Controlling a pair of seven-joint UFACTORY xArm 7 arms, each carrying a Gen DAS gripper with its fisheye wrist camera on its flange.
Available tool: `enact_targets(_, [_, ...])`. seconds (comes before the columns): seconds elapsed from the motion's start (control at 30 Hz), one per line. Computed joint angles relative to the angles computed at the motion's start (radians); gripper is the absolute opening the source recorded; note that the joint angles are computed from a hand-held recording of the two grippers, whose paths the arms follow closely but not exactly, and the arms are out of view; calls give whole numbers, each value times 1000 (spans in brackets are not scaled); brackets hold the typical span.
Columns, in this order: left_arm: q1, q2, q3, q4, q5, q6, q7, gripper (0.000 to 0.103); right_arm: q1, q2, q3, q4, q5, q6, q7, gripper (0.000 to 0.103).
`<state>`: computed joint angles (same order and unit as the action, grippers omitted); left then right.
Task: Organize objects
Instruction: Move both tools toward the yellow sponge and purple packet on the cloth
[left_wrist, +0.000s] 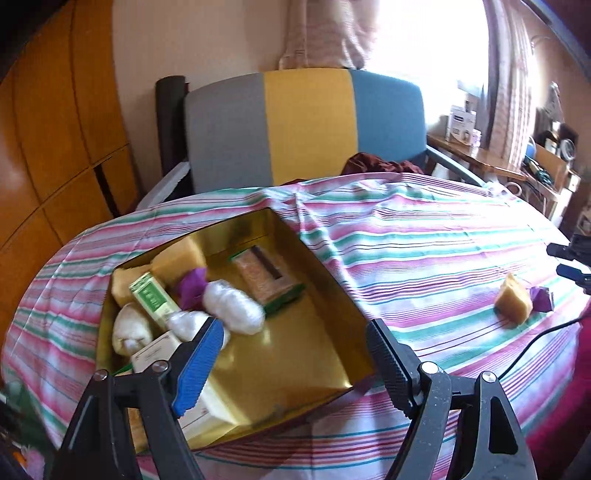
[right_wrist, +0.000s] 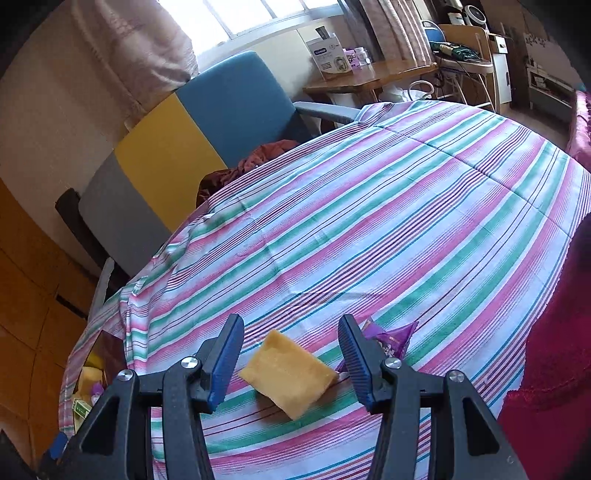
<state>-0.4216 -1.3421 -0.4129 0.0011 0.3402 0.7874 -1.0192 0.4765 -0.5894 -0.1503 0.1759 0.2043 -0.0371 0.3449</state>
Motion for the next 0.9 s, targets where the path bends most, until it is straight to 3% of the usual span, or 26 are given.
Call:
enact_targets(0.23, [82, 195, -25, 60, 31, -178, -13, 80, -33, -40, -4, -34, 6, -43, 49, 54])
enact_targets(0.47, [178, 372, -50, 119, 60, -341, -22, 80, 39, -37, -116, -36, 10, -51, 66, 54])
enact_targets(0.67, [292, 575, -114, 206, 118, -493, -16, 80, 100, -43, -195, -36, 19, -53, 47, 54])
enact_targets(0.8, [406, 742, -199, 293, 180, -610, -12, 80, 143, -49, -248, -41, 33, -67, 35, 54])
enact_targets(0.9, [548, 858, -316, 374, 255, -710, -19, 80, 155, -50, -263, -42, 36, -75, 34, 55])
